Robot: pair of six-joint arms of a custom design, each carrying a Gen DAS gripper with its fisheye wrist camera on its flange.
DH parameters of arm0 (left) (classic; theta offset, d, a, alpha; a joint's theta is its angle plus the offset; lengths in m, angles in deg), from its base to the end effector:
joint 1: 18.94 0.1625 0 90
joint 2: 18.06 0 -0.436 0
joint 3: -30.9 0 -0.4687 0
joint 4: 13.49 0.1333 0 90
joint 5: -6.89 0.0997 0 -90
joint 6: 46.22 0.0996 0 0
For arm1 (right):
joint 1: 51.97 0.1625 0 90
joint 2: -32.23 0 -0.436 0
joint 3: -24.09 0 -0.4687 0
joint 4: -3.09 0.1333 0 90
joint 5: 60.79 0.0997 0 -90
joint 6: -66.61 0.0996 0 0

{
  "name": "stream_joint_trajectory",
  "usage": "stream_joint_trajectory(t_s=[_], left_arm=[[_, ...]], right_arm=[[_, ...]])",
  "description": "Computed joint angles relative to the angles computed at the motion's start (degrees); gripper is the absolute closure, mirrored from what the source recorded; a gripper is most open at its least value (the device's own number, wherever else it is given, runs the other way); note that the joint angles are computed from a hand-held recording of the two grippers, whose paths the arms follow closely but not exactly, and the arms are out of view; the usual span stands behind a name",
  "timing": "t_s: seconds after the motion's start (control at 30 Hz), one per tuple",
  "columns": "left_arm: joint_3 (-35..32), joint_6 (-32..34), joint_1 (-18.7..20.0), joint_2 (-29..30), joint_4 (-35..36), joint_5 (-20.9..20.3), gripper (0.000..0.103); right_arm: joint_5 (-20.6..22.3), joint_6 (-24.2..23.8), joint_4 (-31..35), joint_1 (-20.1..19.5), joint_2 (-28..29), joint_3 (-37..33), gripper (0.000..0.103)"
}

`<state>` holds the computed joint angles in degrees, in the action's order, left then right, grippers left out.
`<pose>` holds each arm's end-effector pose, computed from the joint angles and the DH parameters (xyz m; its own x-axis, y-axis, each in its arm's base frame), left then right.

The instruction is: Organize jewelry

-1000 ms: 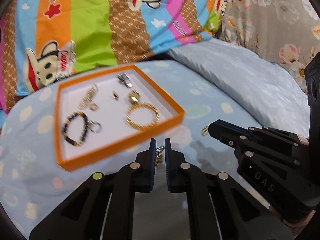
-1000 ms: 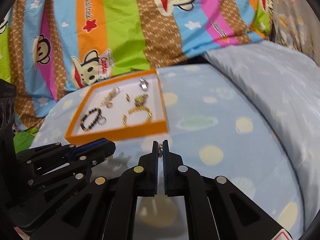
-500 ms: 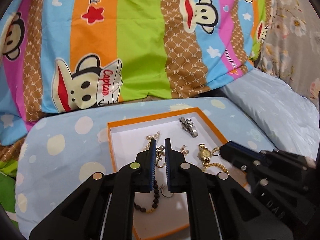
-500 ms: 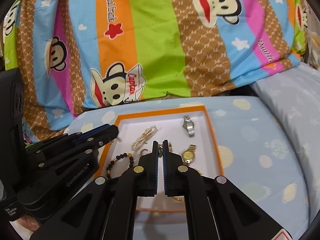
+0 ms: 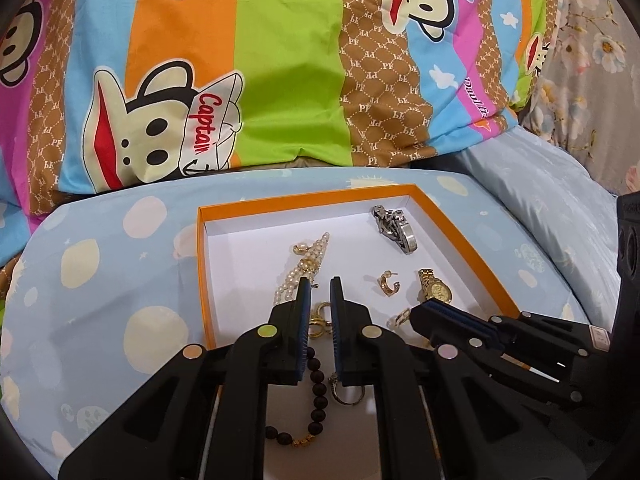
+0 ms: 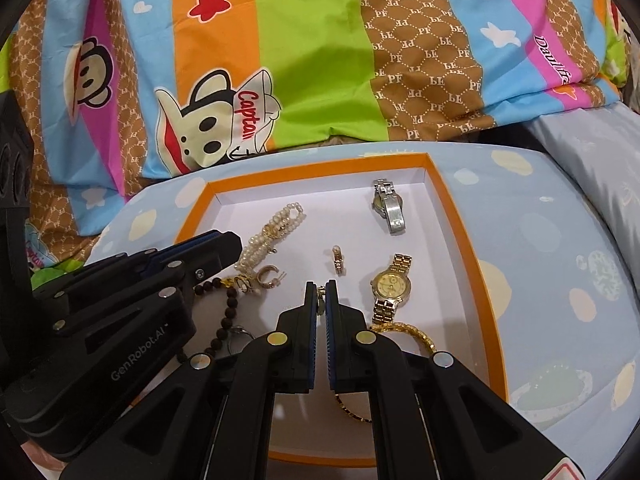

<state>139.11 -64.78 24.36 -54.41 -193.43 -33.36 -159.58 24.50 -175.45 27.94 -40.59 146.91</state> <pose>-0.3017 -0.5719 -0.0547 -0.8037 0.0843 -0.5890 0.4599 0.7160 -0.5251 0.0165 -0.5812 0.2051 -0.8013 -0.3184 0.5065 -0.5396 0.7502 -0.3821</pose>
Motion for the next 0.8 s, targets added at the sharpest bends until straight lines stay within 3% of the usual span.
stream_joint_trajectory(t_s=[0.17,0.33,0.47,0.6,0.8], left_arm=[[0.48,-0.15,-0.17,0.03,-1.82,0.75,0.073],[1.4,-0.46,-1.24,-0.46,-4.94,3.6,0.048],[3.15,-0.75,-2.76,-1.98,-7.36,6.09,0.048],[6.84,-1.99,-5.4,-4.09,-9.78,8.52,0.048],[11.88,-6.73,-9.37,-5.17,-7.48,9.99,0.048]], right_arm=[[-0.2,-1.09,-2.18,0.08,0.02,0.49,0.094],[1.24,-0.63,-4.42,-0.35,-1.46,1.23,0.085],[2.52,-0.61,-7.4,-0.9,-4.47,3.12,0.081],[3.69,-1.94,-11.07,-1.83,-7.93,6.32,0.067],[4.57,-4.57,-12.83,-3.48,-11.99,11.65,0.065]])
